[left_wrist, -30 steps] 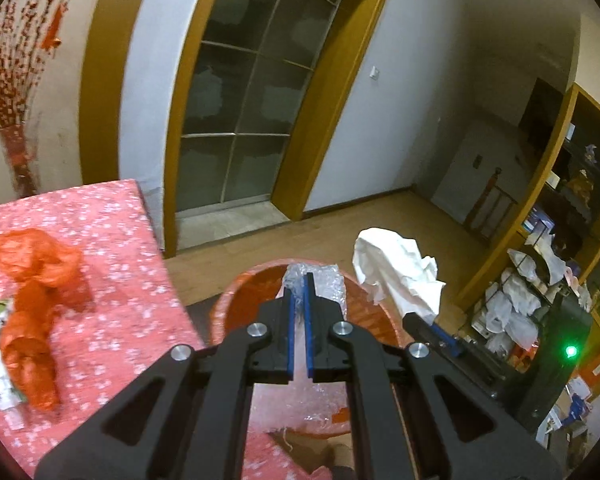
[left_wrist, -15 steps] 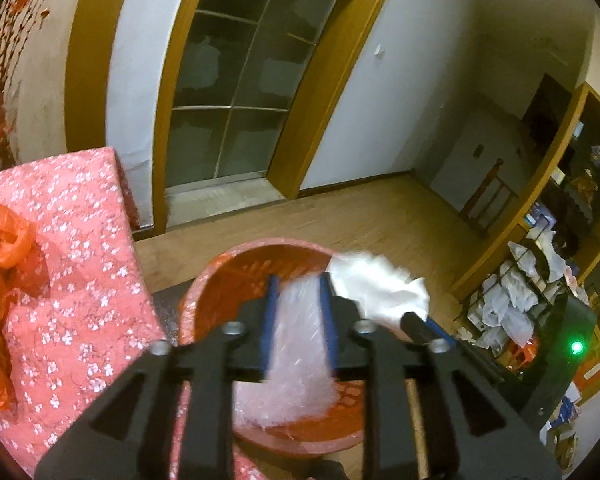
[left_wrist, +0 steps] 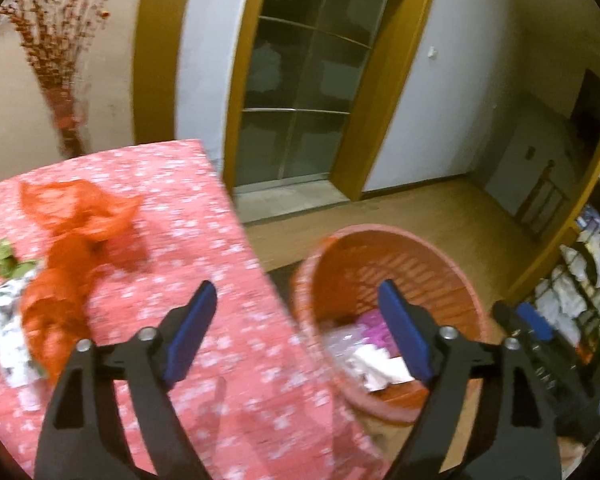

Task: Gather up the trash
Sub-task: 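Open both grippers over the wastebasket and move them back to the table, then grasp the bubble wrap with the left gripper while the right gripper grasps the orange bag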

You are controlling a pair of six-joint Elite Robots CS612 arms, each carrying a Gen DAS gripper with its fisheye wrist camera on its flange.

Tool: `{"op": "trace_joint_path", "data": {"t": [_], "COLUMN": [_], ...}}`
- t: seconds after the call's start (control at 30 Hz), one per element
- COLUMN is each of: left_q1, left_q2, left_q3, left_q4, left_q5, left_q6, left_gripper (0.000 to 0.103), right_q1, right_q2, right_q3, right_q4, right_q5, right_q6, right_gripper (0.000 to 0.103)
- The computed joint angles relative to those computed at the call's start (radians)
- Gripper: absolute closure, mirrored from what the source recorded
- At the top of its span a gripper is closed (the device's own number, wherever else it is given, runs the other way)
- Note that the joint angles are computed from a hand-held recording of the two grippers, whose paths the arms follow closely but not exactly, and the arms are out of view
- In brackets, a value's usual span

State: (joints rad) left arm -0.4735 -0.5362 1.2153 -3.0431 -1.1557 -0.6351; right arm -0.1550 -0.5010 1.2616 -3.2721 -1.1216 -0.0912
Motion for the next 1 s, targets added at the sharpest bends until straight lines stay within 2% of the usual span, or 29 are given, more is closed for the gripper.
{"op": "trace_joint_path", "data": {"t": [0.17,0.33,0.53,0.77,0.83,0.9,1.0], "left_q1": [-0.008,-0.013,-0.005,0.010,0.025,0.046,0.068], "left_q2": [-0.048,-0.091,-0.143,-0.204,-0.218,-0.223,-0.219], "left_q3": [0.102,0.192,0.302,0.442,0.466,0.484,0.488], "left_q4": [-0.023,-0.040,-0.040,-0.032,0.002,-0.009,-0.021], "left_q5": [0.077,0.131,0.176,0.299,0.301,0.264,0.220], "left_q6": [-0.015,-0.036,-0.126,-0.268,-0.330,-0.376,-0.395], "left_gripper": [0.009,0.008,0.008,0.008,0.008,0.008,0.010], "right_q1": [0.012,0.026,0.044,0.059,0.063,0.068,0.073], "right_q2": [-0.018,-0.034,-0.049,-0.061,-0.062,-0.063,-0.067], "right_q3": [0.038,0.071,0.106,0.135,0.140,0.144,0.153], "right_q4": [-0.033,-0.057,-0.058,-0.068,-0.069,-0.069,-0.067], "right_q5": [-0.007,0.004,0.012,0.021,0.017,0.015,0.014], "right_q6": [-0.043,-0.087,-0.148,-0.196,-0.199,-0.204,-0.212], "right_gripper": [0.020,0.015,0.015,0.015,0.015,0.015,0.015]}}
